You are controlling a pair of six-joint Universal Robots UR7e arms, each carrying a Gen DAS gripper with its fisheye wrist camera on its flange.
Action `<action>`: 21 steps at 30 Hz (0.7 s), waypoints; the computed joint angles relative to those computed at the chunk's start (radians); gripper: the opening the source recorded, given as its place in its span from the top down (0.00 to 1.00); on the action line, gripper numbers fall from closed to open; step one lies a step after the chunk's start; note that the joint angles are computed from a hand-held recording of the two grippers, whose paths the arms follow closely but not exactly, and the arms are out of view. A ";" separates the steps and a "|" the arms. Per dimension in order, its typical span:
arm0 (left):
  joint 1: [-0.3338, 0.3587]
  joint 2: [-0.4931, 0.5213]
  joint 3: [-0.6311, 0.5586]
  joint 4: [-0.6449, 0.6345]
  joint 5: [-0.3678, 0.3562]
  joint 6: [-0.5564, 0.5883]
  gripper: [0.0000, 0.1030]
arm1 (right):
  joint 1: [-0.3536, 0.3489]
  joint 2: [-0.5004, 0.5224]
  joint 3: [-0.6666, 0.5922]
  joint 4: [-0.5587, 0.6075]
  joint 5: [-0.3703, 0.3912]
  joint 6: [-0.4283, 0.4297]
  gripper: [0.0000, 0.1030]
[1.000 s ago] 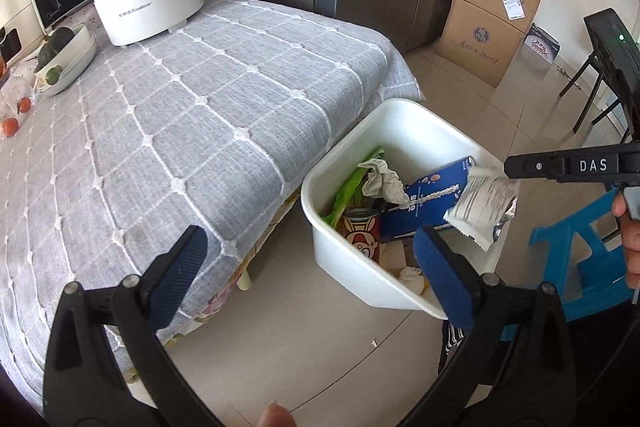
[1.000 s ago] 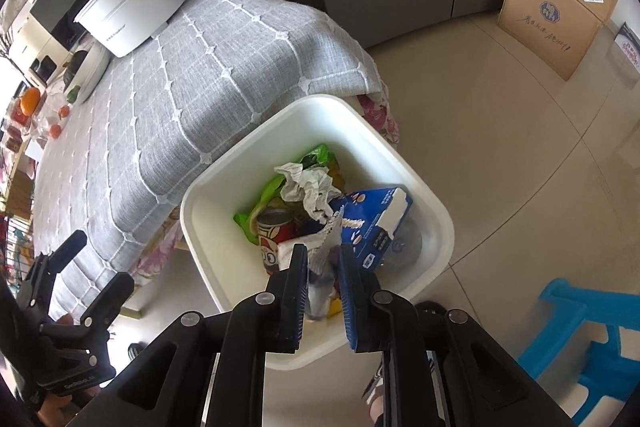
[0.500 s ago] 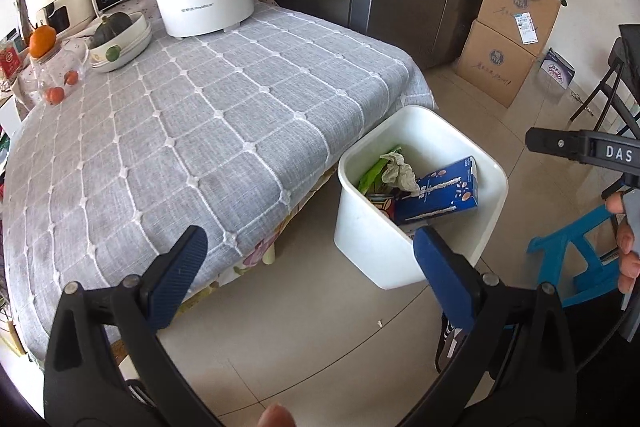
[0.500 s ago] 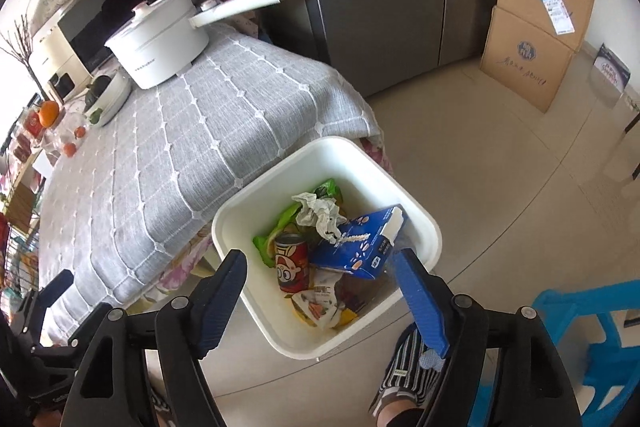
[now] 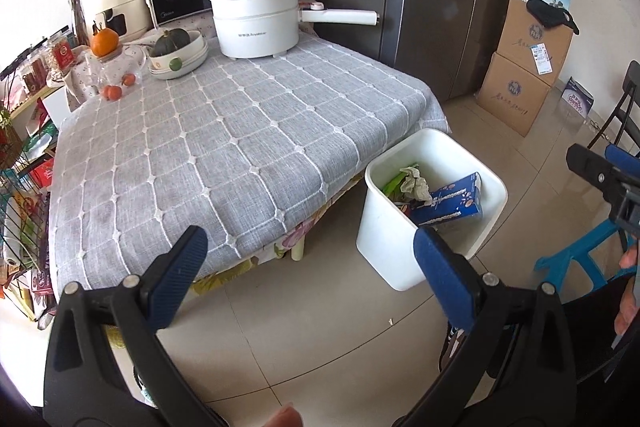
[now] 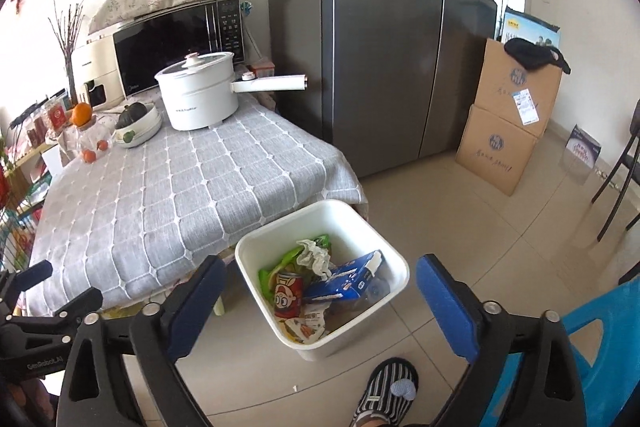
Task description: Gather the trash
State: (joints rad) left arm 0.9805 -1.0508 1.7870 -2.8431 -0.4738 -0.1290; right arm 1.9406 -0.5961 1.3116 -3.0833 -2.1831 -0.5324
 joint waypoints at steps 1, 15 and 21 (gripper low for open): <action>-0.004 0.003 0.000 -0.020 0.008 0.015 0.01 | 0.003 -0.002 0.008 -0.017 0.001 -0.012 0.00; -0.005 0.019 -0.007 -0.177 0.020 0.123 0.01 | 0.023 0.022 0.008 -0.094 -0.015 -0.085 0.00; -0.011 0.017 0.001 -0.184 0.008 0.126 0.01 | 0.021 0.024 0.006 -0.090 -0.005 -0.088 0.00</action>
